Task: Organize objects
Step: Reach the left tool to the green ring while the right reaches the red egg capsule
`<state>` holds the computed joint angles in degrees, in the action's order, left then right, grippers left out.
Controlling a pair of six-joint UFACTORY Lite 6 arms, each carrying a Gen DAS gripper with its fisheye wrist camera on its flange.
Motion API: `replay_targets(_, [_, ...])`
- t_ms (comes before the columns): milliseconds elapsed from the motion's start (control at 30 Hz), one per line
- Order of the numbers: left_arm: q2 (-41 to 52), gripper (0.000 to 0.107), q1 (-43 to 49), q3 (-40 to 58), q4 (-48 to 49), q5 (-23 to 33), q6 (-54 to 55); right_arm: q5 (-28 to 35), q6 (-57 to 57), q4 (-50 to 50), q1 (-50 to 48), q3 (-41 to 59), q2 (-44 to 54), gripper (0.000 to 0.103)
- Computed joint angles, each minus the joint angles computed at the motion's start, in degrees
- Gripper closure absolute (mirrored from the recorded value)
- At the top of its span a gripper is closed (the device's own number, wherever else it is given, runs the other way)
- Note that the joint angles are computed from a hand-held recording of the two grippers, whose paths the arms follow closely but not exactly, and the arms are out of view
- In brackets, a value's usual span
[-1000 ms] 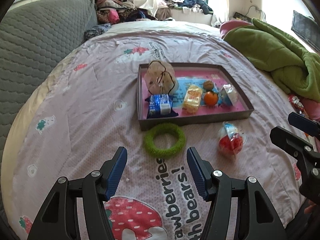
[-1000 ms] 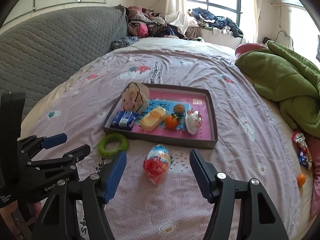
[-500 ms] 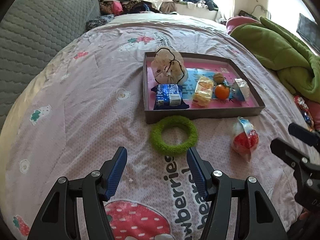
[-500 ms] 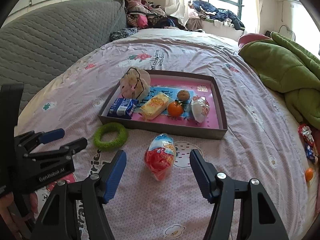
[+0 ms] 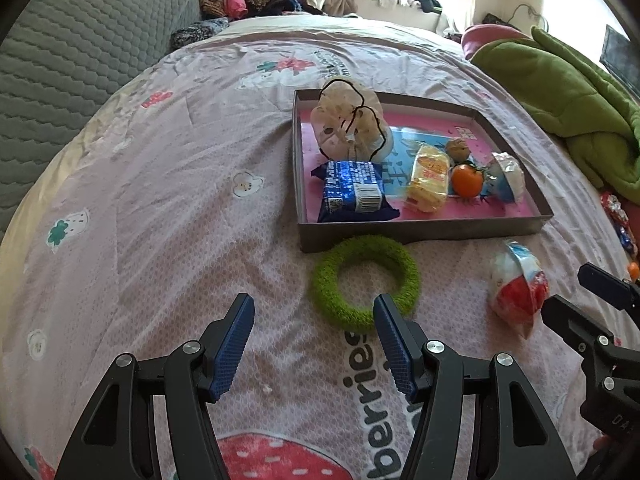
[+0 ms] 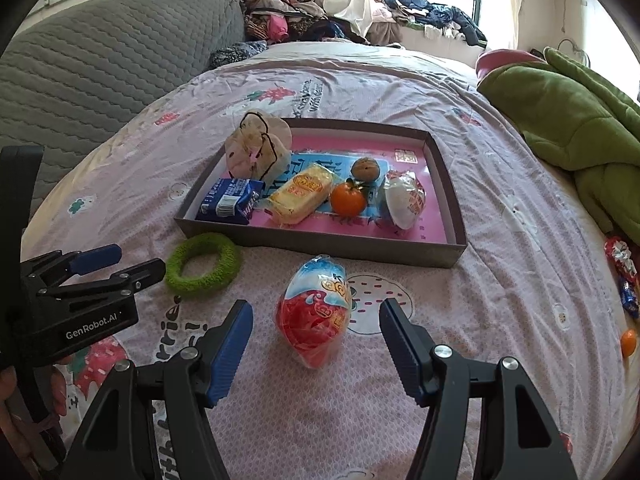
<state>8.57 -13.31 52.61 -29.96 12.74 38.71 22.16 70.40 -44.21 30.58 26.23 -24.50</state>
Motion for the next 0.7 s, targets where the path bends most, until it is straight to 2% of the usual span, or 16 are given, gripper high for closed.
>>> replay_targets(133, [3.62, 0.043, -0.10, 2.91, 1.71, -0.07, -1.76, -2.10, 2.24, -2.02, -1.10, 0.84, 3.84, 0.038])
replay_targets(267, [6.84, 0.043, -0.23, 5.40, -1.73, -0.06, 1.26, -4.27, 4.42, -4.40, -2.83, 1.53, 6.95, 0.038])
replay_targets(700, [21.21, 0.043, -2.70, 16.56, 20.65, -1.92, -21.90, -11.91, 9.27, -10.29, -7.42, 3.36, 15.14, 0.038])
